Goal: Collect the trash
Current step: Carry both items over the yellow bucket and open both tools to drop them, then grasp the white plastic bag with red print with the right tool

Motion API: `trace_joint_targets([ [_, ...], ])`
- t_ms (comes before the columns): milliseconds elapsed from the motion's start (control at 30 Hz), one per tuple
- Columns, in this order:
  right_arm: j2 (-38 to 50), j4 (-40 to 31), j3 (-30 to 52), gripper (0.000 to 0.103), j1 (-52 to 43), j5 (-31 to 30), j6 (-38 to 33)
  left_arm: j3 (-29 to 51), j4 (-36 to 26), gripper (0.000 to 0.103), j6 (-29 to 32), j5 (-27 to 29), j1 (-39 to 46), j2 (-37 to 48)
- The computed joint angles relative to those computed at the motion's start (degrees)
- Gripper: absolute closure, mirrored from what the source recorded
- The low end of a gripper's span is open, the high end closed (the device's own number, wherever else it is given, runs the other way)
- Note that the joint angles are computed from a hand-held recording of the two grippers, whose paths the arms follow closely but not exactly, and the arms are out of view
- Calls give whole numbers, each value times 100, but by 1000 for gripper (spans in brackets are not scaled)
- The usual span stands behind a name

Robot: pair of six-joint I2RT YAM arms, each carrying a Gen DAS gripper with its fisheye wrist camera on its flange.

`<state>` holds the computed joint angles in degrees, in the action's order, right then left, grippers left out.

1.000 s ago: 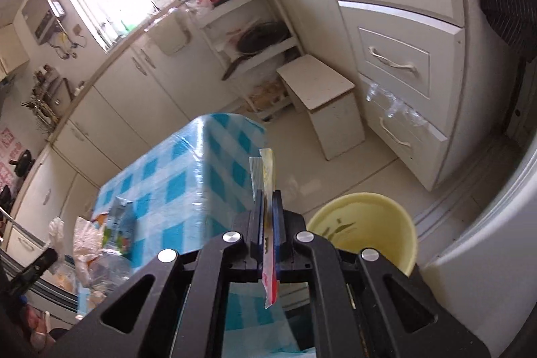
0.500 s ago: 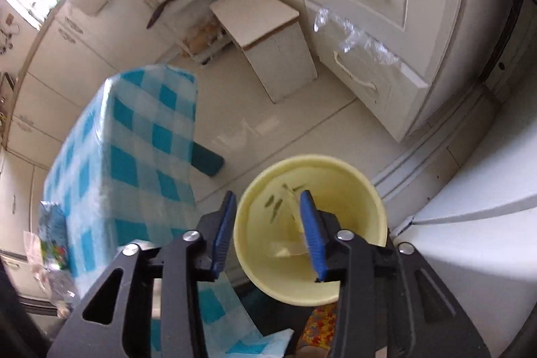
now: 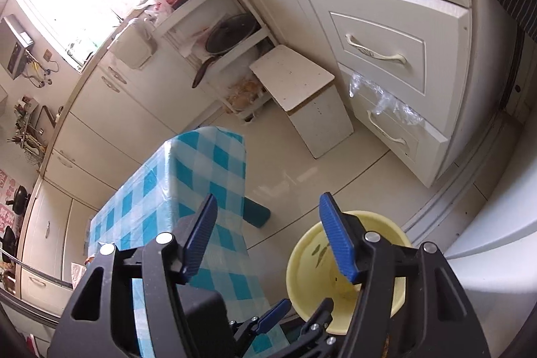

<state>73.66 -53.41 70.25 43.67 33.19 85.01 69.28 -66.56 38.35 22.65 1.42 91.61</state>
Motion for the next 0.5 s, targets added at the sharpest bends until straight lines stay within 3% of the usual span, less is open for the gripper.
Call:
trace_joint_targets([
  [133, 5, -32, 209, 40, 160, 319, 65, 289, -231, 46, 495, 136, 528, -303],
  [267, 56, -46, 470, 38, 431, 823, 109, 1061, -790, 31, 1554, 521, 1674, -354],
  [433, 356, -67, 909, 35, 622, 979, 12, 2946, -1836, 24, 2943, 1239, 3451, 483],
  [500, 593, -47, 1166, 35, 697, 941, -139, 3850, -2110, 20, 3212, 1507, 4051, 994],
])
